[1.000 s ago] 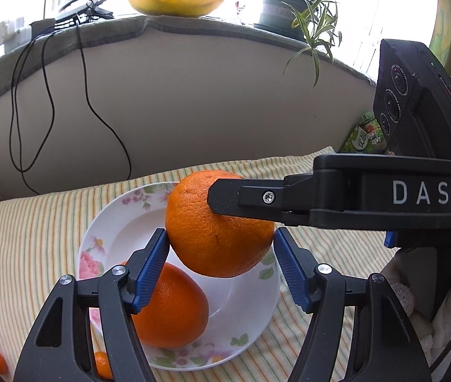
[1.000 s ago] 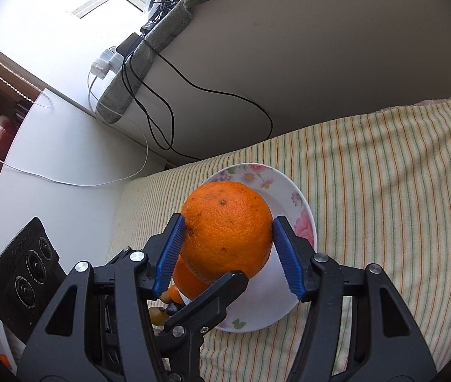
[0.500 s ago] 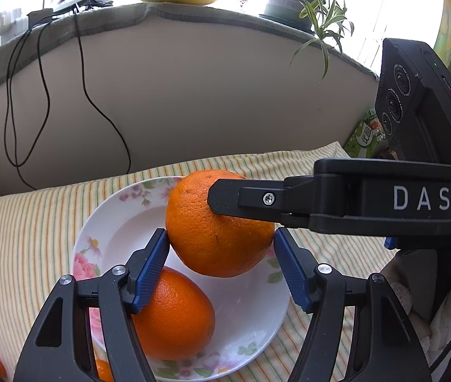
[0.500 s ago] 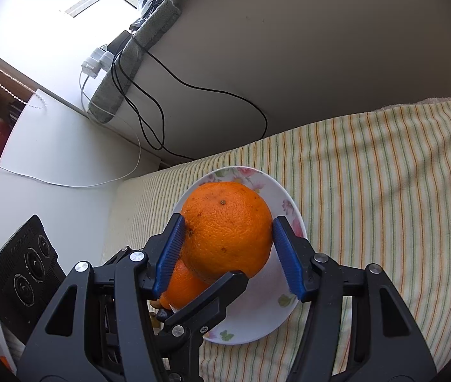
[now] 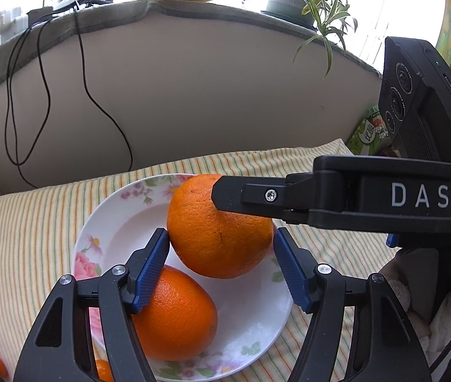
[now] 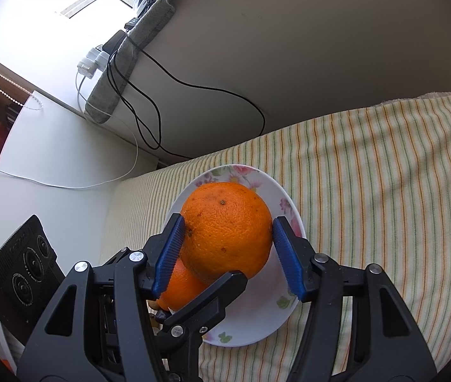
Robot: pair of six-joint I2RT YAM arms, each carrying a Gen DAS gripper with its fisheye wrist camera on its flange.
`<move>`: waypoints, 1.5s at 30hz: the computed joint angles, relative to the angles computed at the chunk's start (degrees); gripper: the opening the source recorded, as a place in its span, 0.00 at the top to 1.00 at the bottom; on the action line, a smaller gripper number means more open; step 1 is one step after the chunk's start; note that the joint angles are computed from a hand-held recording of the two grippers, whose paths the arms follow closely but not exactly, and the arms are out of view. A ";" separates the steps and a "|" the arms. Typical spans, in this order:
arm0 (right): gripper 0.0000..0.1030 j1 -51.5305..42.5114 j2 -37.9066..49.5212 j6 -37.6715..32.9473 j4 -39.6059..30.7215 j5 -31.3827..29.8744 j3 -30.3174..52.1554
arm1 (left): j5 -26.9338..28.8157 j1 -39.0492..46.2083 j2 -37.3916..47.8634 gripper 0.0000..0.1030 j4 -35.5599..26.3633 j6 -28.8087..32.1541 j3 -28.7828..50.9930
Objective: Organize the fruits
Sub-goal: 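Carry the orange into the bowl beside the first orange and release, then withdraw the right gripper from the bowl toward the small fruits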
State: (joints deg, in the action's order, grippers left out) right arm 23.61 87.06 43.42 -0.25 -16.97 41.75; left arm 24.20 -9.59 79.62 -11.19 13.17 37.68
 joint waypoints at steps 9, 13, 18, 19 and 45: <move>0.41 -0.31 -4.23 -1.13 -1.90 3.33 -0.53 | -0.07 0.32 -3.12 0.35 -1.06 0.77 -0.47; 0.41 0.10 -4.84 -0.83 -2.07 3.55 -0.90 | 0.71 1.48 -3.55 0.35 -1.45 1.60 -0.65; 0.34 1.49 -5.83 -0.23 -2.44 5.37 -1.25 | 1.19 2.64 -5.23 0.34 -2.46 2.75 -1.12; 0.33 1.59 -6.15 -0.12 -2.33 5.50 -1.41 | 1.45 3.25 -5.88 0.34 -2.74 3.35 -1.52; 0.24 28.54 -16.95 -0.03 -9.56 37.62 -3.68 | 16.06 32.39 -19.27 0.34 -14.90 24.25 -6.97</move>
State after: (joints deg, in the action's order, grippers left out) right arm 52.16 70.10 43.40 -9.81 20.65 38.07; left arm 40.25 22.80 60.35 -26.09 37.42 30.71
